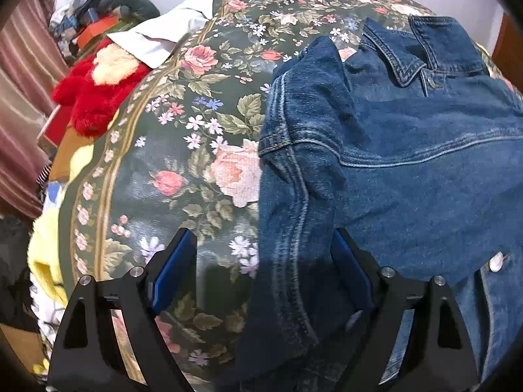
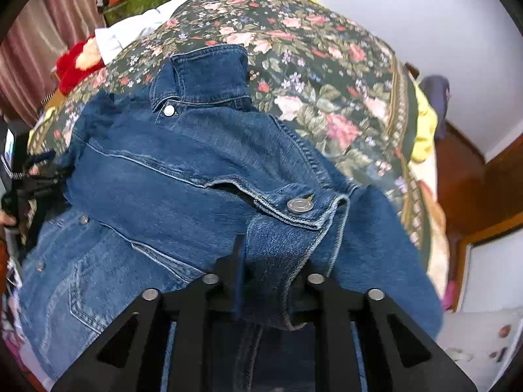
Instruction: Fold large clothes
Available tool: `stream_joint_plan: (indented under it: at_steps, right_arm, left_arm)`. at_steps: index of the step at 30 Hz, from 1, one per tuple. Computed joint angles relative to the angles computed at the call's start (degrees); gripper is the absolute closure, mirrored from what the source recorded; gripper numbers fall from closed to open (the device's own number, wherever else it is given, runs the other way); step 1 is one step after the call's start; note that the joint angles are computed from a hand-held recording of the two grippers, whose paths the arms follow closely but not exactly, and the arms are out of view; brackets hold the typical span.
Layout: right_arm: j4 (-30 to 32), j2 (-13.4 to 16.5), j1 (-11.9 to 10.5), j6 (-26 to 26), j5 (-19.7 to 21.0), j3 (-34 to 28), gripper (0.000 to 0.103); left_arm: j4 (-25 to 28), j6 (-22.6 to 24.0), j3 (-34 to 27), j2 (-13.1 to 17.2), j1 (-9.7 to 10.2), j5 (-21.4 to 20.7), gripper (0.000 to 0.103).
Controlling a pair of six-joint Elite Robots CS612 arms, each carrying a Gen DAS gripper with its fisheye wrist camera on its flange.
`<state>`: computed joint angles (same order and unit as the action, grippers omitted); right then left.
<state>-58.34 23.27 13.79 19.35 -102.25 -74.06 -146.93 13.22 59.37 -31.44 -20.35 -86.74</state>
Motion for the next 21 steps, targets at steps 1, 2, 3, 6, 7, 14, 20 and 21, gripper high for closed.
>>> stream_joint_plan:
  at_steps: [1, 2, 3, 6, 7, 14, 20, 21]
  right_arm:
    - [0.32, -0.20, 0.43, -0.57, -2.72, 0.24, 0.064]
    - [0.42, -0.32, 0.76, -1.03, -5.22, 0.38, 0.047]
    - [0.15, -0.15, 1.08, -1.44, -7.66, 0.09, 0.042]
    - [0.39, 0.08, 1.66, -1.50, -14.28, -1.05, 0.039]
    - [0.39, 0.04, 1.45, -1.05, -13.89, -1.54, 0.039]
    - [-7.21, -0.21, -1.07, 5.59, -1.85, -2.92, 0.038]
    - [-12.18, -0.97, -1.46, 7.78, 5.54, 4.01, 0.038]
    - [-12.08, -1.06, -1.54, 8.25, 6.42, 5.00, 0.038]
  left_arm:
    - [-0.30, 0.43, 0.06, 0.05, 0.03, 0.34, 0.012]
    - [-0.38, 0.54, 0.08, 0.09, 0.09, 0.29, 0.012]
    - [-0.29, 0.40, 0.00, 0.13, 0.17, 0.01, 0.012]
    - [1.13, -0.84, -0.14, -0.41, 0.24, -0.67, 0.014]
    - [1.15, -0.83, -0.12, -0.61, 0.33, -1.52, 0.014]
    - [-2.29, -2.86, -5.14, 0.38, 0.85, -4.00, 0.014]
    - [13.78, -4.81, -22.75, 9.08, 1.12, -7.01, 0.014]
    - [14.73, -4.48, -24.08, 10.00, 0.94, -6.30, 0.014]
